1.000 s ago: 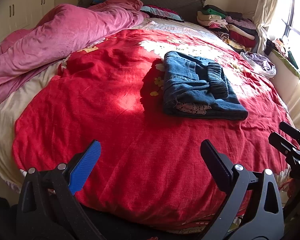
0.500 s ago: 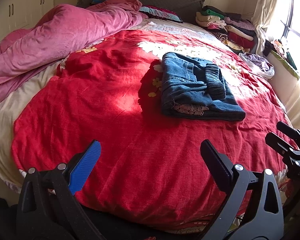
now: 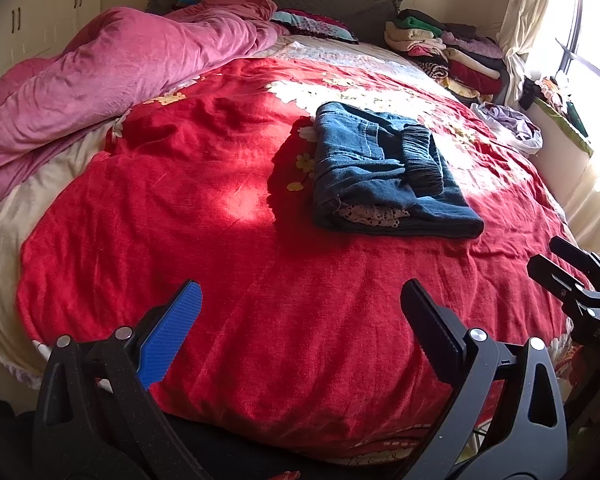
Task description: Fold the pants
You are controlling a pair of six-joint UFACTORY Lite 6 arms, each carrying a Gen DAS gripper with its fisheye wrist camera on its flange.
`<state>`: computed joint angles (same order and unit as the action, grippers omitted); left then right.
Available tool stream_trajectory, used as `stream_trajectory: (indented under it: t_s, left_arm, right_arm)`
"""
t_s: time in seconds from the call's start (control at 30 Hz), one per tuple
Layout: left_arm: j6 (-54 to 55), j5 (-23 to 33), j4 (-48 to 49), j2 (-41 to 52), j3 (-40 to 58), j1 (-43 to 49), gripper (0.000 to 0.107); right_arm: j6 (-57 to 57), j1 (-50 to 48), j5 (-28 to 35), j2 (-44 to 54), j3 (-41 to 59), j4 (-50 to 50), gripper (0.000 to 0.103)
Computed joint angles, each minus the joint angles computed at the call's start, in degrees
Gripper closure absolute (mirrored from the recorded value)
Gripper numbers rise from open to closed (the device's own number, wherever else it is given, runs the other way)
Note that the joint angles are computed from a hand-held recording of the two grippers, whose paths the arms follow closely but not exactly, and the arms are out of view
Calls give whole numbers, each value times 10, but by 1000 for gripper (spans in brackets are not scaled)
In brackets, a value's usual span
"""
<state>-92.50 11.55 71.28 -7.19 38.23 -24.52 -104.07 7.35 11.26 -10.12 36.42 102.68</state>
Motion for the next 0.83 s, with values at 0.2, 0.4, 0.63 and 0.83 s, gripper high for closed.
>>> stream_trajectory:
  t_s: [0.2,0.4,0.63,0.83]
  left_arm:
    - [34,10,-29,4,6,2,14]
    - [74,37,-72,18,20,18,14]
    - [186,-17,-149,50,42,127,14]
    - [324,15,-223,225,220,265,14]
  right_arm:
    - [-1,-17,0,2,-2,-9,4]
    - [-36,-70,3,15,-2,19,4]
    - [-139,-200,9,99,61,89,5]
    - [-189,-318,-30,315,291,92,4]
